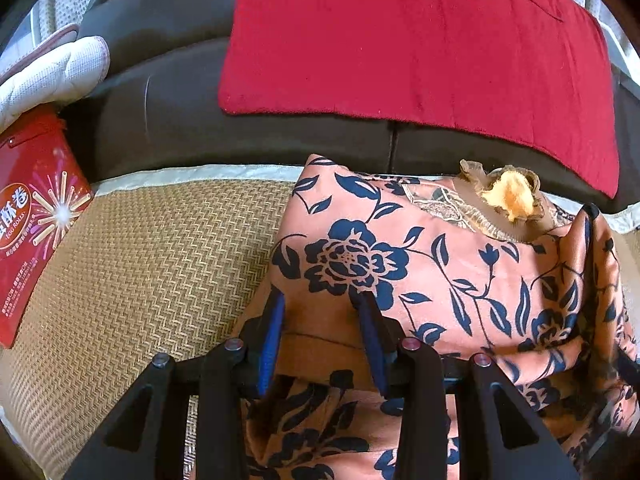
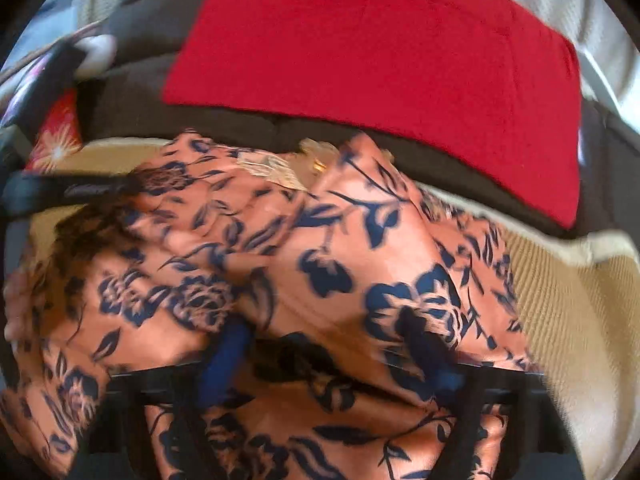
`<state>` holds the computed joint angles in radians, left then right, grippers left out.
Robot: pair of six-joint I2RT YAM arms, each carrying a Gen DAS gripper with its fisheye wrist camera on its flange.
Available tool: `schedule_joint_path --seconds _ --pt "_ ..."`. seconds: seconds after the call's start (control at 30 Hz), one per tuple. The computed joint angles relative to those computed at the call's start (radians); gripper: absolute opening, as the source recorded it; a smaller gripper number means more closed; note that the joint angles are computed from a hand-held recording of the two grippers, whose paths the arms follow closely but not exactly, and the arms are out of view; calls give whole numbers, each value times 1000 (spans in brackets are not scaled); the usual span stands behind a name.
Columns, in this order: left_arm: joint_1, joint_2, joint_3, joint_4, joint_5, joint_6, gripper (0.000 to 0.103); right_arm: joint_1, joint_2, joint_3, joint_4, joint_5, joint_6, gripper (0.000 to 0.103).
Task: Fold small clothes
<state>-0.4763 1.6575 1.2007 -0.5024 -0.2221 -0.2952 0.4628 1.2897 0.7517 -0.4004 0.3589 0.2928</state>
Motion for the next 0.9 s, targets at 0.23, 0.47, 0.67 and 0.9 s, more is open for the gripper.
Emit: schedule_joint_path --seconds 0.23,0.47,0.67,0.9 --pt "5 33 14 -8 -3 8 39 -421 -186 -45 -10 -466 84 21" --pt "-21 51 17 -1 -48 14 39 -647 -88 -60 60 -765 193 26" --pt "-44 63 32 1 -73 -13 39 -671 -151 -99 140 -846 219 91" --pt "-78 81 40 20 -121 -24 39 -538 -59 -3 45 -700 66 6"
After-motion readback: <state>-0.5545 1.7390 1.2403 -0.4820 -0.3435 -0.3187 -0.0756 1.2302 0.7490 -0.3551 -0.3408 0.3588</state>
